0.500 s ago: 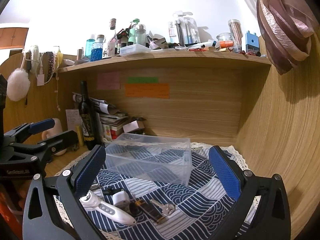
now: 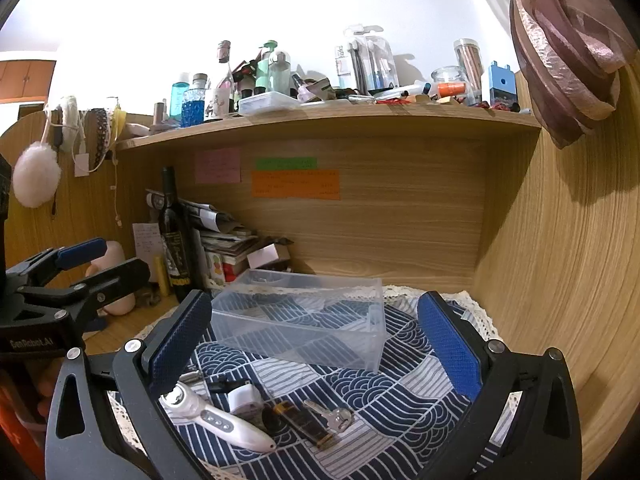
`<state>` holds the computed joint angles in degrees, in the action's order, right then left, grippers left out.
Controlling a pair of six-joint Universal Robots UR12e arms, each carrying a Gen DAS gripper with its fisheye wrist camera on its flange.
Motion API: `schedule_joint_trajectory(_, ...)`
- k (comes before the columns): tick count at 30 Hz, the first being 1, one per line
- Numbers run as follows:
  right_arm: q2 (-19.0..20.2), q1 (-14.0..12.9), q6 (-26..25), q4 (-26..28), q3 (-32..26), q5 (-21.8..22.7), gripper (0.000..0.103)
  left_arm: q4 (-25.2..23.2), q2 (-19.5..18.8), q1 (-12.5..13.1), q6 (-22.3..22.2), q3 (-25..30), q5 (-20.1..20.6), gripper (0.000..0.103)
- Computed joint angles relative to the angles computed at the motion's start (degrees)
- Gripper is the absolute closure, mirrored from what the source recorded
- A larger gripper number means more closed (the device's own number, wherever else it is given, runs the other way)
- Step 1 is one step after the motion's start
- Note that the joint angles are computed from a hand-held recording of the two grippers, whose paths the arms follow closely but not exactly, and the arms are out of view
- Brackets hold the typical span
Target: Organize rigid objects
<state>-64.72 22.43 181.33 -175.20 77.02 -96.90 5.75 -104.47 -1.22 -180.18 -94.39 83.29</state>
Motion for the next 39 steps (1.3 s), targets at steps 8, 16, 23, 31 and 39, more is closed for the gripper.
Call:
schedule_joint_trajectory(8, 0.0, -0.1, 0.6, -0.3, 0.2, 0.2, 0.000, -2.4, 0.4, 0.0, 0.8, 0.1, -0.1, 0.000)
schedule_joint_trajectory(16, -0.1, -0.1, 0.6, -0.6, 0.5, 0.7, 0.000, -3.7, 0.2, -0.3, 1.6, 0.5, 0.0, 0.000)
schedule_joint_trajectory(23, 0.1, 0.0, 0.2, -0.7, 0.2, 0.9, 0.000, -4.6, 0.3, -0.1, 0.4, 0.5, -0.7, 0.000)
schedule_joint_trajectory(31, 0.4, -0.2, 0.4, -0.3, -0.1, 1.5, 0.000, -5.7, 0.0, 0.4, 0.7, 0.8, -2.9, 0.000)
schedule_joint_trajectory(39, 1.3, -0.9, 0.2, 2.6, -1.0, 3.6, 0.004, -10.7, -0.5, 1.9, -1.3, 1.8, -5.5, 0.019)
